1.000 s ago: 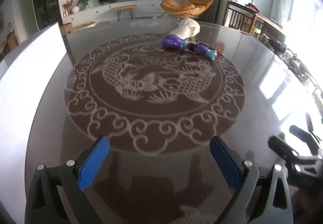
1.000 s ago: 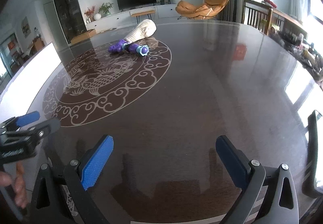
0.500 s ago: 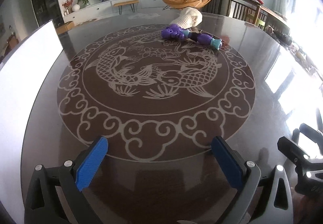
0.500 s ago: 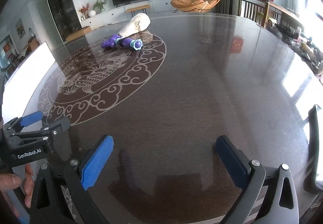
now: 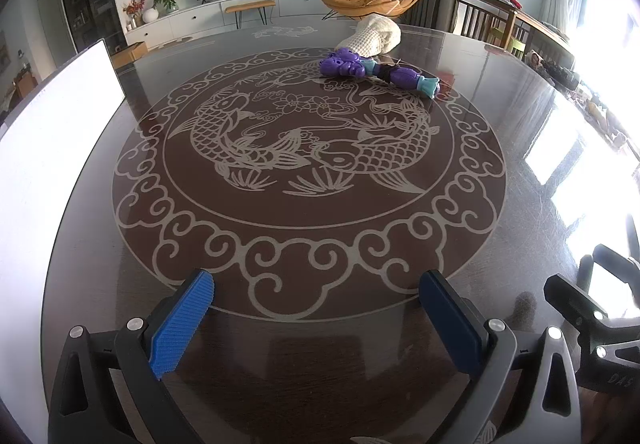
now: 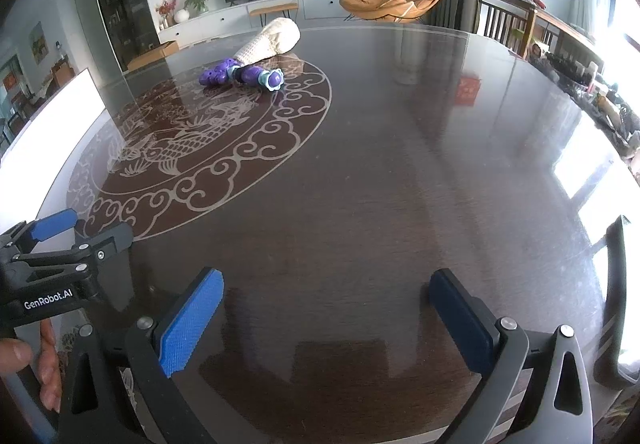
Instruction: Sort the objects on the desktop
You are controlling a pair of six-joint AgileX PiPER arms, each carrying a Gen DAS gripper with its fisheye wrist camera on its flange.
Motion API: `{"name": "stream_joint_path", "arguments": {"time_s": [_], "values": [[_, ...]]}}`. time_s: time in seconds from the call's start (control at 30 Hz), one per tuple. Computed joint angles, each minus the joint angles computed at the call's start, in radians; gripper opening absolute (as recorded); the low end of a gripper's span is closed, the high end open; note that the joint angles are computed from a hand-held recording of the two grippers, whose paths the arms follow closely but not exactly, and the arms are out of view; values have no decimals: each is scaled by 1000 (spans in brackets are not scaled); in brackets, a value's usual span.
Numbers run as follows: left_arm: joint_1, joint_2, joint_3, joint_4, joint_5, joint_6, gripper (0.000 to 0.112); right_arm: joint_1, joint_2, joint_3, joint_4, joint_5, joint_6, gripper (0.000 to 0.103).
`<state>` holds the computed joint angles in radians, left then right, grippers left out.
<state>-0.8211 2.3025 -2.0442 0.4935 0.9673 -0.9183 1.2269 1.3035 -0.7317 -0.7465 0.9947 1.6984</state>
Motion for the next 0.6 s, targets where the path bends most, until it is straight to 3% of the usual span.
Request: {"name": "stream_joint_path", "arguments": {"time_s": [0.6], "values": [[-1, -1, 2, 0, -1, 0, 103, -4, 30, -30, 27, 30, -50, 103]]}}
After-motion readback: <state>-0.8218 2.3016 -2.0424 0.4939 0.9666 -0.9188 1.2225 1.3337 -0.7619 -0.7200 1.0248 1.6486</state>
